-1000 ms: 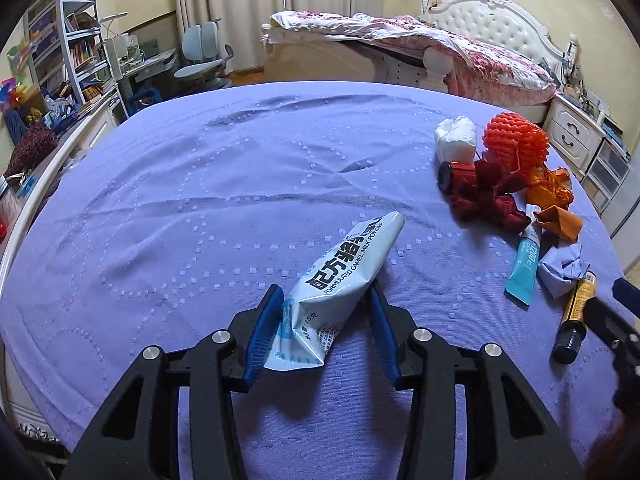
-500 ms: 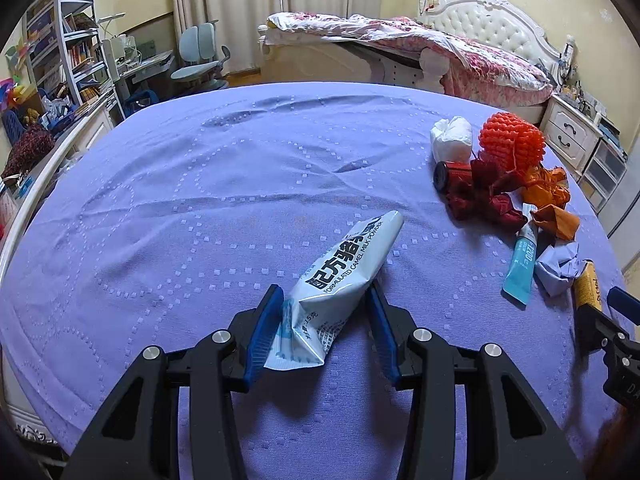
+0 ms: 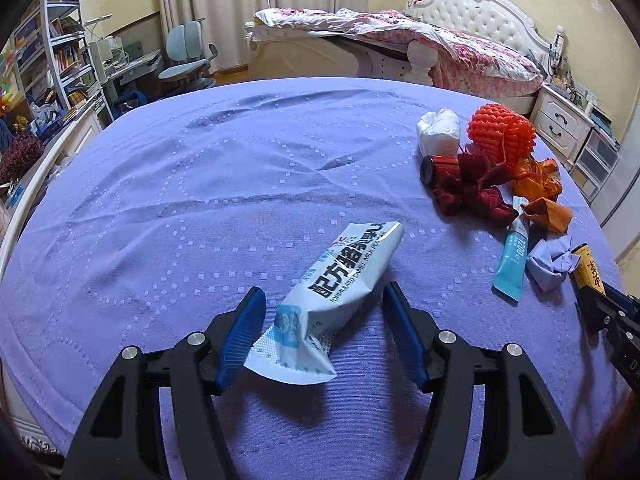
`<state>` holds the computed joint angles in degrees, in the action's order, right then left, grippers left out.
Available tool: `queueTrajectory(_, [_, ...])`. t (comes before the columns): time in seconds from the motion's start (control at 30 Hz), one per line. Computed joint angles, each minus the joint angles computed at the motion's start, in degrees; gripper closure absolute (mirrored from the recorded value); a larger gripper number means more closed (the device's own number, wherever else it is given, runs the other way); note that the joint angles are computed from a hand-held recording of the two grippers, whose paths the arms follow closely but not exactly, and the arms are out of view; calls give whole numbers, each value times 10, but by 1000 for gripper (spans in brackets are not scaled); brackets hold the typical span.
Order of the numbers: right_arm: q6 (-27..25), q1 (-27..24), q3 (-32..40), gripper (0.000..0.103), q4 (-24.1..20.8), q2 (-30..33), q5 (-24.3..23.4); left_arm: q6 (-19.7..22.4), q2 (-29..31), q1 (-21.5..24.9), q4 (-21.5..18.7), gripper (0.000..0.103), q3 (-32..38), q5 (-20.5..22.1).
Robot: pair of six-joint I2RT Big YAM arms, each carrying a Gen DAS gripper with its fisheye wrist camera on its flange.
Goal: Collect trash
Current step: 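Grasp the toothpaste tube with left gripper while right grasps the gold can, then carry tube and gold can over the bin and release both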
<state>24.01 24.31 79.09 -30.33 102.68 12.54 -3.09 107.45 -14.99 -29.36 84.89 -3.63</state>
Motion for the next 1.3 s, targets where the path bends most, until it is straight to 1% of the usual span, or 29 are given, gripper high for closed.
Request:
queueTrajectory(0.07, [-1, -1, -3, 79, 5, -2, -5, 7, -1, -3, 3, 41, -2, -2])
queueTrajectory(0.13, [-1, -3, -6, 79, 10, -3, -10, 16, -3, -5, 8, 54, -6, -1])
queueTrajectory(0.17, [0, -3, -8, 79, 12, -4, -12, 19, -4, -6, 12, 58, -9, -2])
queueTrajectory(0.2, [0, -4, -9, 79, 14, -5, -14, 21, -5, -7, 15, 64, -11, -4])
queueTrajectory(0.23, [0, -5, -11, 79, 15, -6, -15, 22, -6, -8, 18, 65, -13, -5])
queueTrajectory(0.4, [-5, -4, -17, 79, 25, -11, -19, 16, -10, -6, 21, 69, -17, 2])
queueTrajectory(0.5, [-12, -2, -21, 79, 31, -15, -16, 8, -15, -6, 29, 69, -23, 2])
queueTrajectory(0.67, [-13, 1, -29, 79, 38, -26, -10, -12, -30, -7, 39, 69, -38, 13])
queueTrajectory(0.8, [-13, 1, -41, 79, 50, -40, -2, -13, -44, -15, 55, 69, -51, 15])
queueTrajectory(0.93, [-16, -2, -58, 79, 66, -61, 11, -21, -57, -28, 68, 69, -58, 29])
queueTrajectory(1.1, [-23, -14, -72, 79, 80, -81, 28, -27, -58, -52, 75, 69, -49, 49])
queueTrajectory(1.2, [-22, -31, -89, 79, 90, -100, 41, -18, -51, -72, 77, 69, -35, 51])
queueTrajectory(1.3, [-21, -46, -100, 79, 95, -112, 45, -17, -36, -91, 72, 69, -9, 62])
